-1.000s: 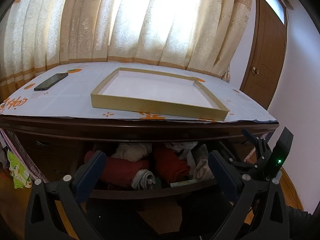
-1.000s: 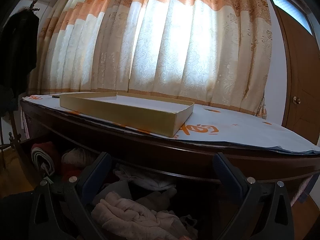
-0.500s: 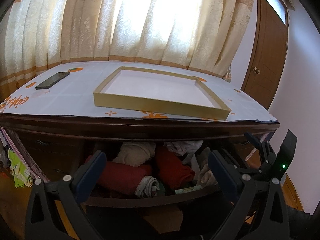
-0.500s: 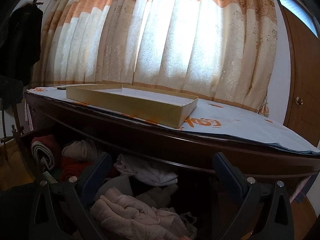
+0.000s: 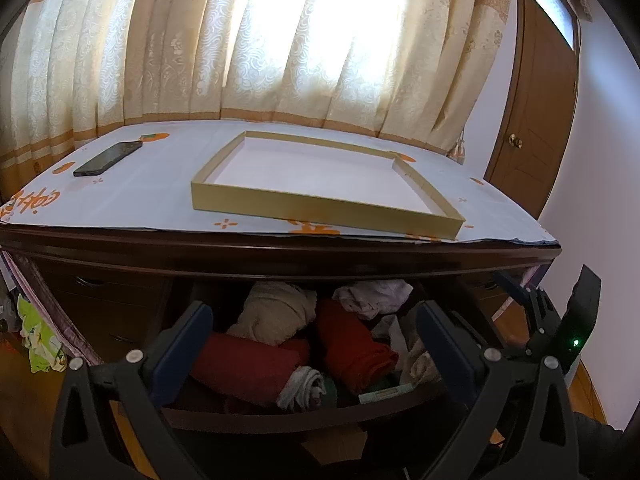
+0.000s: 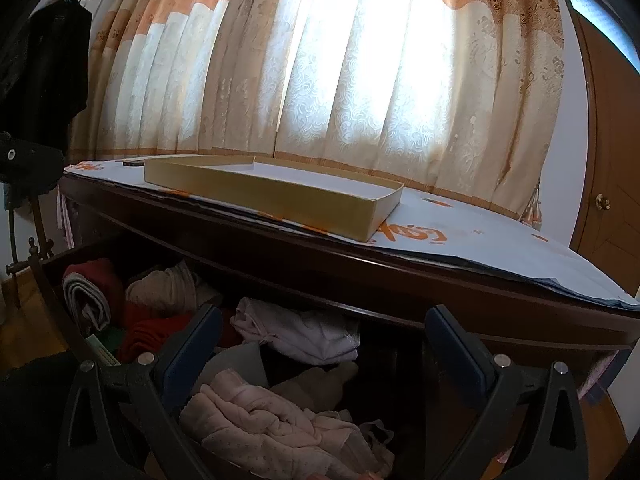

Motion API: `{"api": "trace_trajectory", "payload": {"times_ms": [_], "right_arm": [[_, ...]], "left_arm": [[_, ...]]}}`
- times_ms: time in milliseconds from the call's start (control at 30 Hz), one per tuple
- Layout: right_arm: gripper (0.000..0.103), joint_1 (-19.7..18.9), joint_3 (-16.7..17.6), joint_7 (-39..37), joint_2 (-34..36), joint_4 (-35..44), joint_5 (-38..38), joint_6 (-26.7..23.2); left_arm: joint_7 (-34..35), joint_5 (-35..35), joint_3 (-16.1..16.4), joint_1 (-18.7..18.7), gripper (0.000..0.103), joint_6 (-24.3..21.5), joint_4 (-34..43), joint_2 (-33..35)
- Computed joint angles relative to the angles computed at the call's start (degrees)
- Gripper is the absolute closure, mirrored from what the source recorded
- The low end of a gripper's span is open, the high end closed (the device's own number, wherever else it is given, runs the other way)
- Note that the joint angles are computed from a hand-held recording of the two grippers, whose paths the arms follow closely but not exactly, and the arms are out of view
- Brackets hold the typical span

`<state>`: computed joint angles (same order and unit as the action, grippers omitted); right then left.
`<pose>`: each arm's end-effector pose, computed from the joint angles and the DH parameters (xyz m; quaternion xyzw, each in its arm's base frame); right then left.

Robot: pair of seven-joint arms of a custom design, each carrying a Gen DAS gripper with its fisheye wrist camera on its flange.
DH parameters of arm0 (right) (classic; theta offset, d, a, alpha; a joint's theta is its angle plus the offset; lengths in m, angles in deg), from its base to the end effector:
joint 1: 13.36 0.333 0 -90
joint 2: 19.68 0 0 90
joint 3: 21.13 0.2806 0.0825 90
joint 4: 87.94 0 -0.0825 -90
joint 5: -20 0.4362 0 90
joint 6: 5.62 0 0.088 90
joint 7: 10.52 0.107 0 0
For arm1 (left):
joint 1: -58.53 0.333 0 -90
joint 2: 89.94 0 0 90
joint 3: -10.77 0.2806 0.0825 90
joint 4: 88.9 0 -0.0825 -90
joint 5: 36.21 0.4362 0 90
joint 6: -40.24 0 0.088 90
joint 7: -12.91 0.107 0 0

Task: Take underwear out of drawer
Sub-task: 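Move both tools down into the drawer over the red socks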

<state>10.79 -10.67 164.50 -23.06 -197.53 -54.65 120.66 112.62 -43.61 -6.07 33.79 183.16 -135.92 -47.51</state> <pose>0.5397 0.3347 0.5290 -0.5173 0.6430 -0.4947 0.2722 0.6824 -0.4549 0.5908 -0.3885 0.7888 -0.4632 0.1109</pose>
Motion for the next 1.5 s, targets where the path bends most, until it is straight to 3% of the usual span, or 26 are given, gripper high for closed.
{"api": "trace_trajectory", "payload": {"times_ms": [367, 1500], "right_arm": [[0.001, -0.3, 0.2, -1.9, -1.2, -0.7, 3.8, 1.1], [0.001, -1.3, -0.4, -9.9, -0.4, 1.3, 12.5, 0.6]], "left_arm": [[1.0, 0.0, -0.4, 1.0, 0.000, 4.4, -5.5, -3.4], [-1.6, 0.9, 0.7, 0.9, 0.000, 2.3, -0.2, -0.7]]}}
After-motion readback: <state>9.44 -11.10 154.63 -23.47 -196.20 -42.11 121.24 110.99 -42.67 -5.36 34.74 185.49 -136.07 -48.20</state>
